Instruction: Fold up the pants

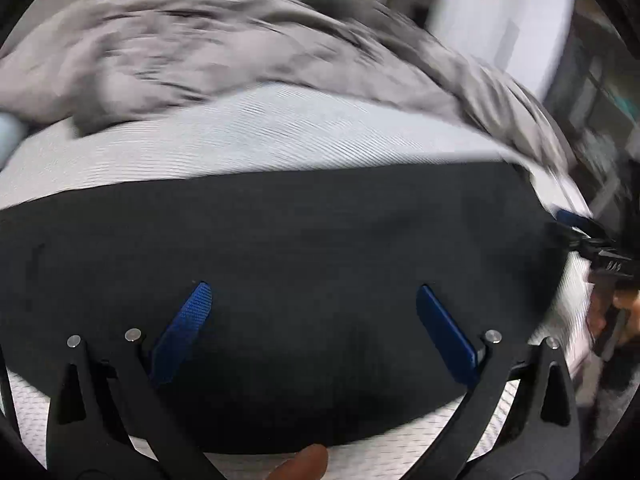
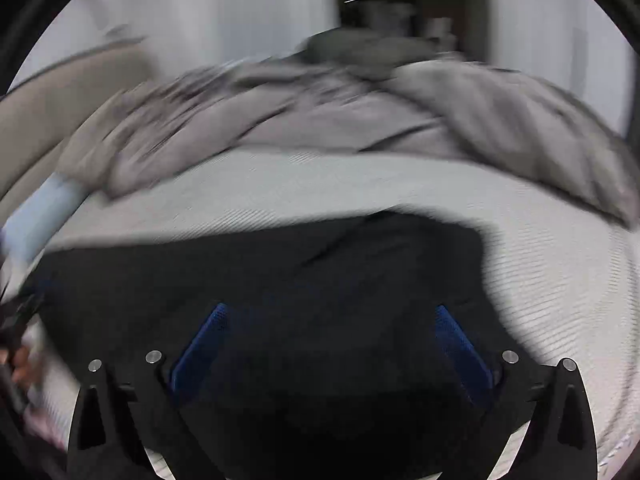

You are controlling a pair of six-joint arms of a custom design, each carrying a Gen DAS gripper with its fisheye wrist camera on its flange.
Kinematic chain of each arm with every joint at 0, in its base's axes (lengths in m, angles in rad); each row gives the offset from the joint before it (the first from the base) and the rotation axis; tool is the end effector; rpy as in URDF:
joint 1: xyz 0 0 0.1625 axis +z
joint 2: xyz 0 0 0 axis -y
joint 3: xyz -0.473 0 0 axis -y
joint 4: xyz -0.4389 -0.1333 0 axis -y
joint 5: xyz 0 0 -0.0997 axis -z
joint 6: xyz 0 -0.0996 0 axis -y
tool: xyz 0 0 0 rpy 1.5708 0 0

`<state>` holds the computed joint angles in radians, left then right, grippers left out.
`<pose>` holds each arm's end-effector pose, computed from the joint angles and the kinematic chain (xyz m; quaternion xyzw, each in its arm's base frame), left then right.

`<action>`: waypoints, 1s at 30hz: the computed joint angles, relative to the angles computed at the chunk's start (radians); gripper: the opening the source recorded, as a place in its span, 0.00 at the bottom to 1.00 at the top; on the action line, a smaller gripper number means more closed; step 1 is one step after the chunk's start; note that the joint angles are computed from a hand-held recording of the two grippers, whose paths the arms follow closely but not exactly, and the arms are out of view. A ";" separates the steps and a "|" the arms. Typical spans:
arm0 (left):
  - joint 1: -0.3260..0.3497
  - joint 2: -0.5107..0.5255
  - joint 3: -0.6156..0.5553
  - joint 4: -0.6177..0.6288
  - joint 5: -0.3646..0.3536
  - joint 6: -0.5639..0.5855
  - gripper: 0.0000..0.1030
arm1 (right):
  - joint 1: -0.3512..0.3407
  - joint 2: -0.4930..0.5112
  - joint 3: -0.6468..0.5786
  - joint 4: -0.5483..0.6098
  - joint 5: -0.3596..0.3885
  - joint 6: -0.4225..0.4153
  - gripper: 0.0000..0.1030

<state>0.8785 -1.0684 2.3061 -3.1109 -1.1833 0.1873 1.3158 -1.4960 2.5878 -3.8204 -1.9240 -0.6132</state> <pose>-0.1837 -0.4893 0.1039 0.3868 0.8901 -0.1907 0.1474 0.0040 -0.3764 0.2985 0.0522 -0.8280 0.4268 0.3599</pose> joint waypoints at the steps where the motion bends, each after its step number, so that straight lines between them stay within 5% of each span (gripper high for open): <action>1: -0.017 0.023 -0.002 0.029 -0.011 0.018 0.99 | -0.002 0.027 0.007 0.024 0.045 -0.013 1.00; 4: -0.048 0.081 0.004 0.053 0.002 0.032 0.99 | 0.021 0.147 -0.019 0.077 -0.019 -0.060 1.00; 7: -0.037 0.113 -0.007 0.079 0.053 0.022 0.99 | 0.011 0.240 -0.012 -0.085 -0.136 -0.211 0.99; 10: -0.005 0.102 -0.005 0.065 0.025 0.021 0.99 | -0.105 0.124 0.033 -0.119 -0.082 -0.191 0.99; 13: 0.006 0.102 -0.010 0.073 0.036 0.006 0.99 | -0.212 0.095 0.027 -0.297 -0.150 -0.212 0.99; 17: -0.027 0.103 -0.014 0.104 0.101 -0.034 0.99 | -0.327 -0.020 0.042 -0.222 -0.051 -0.079 0.99; 19: -0.043 0.068 0.011 0.080 0.063 -0.024 0.99 | -0.251 0.028 0.039 -0.359 -0.136 -0.169 1.00; 21: -0.061 0.042 0.028 0.056 0.020 -0.002 0.99 | -0.181 0.046 0.059 -0.444 -0.134 -0.234 1.00; 26: -0.076 0.154 -0.082 0.102 -0.036 0.003 0.99 | -0.072 0.016 0.015 -0.120 -0.012 -0.070 1.00; 30: -0.074 0.246 -0.169 0.202 0.032 0.015 0.99 | 0.019 0.255 -0.135 -0.030 -0.188 -0.229 0.99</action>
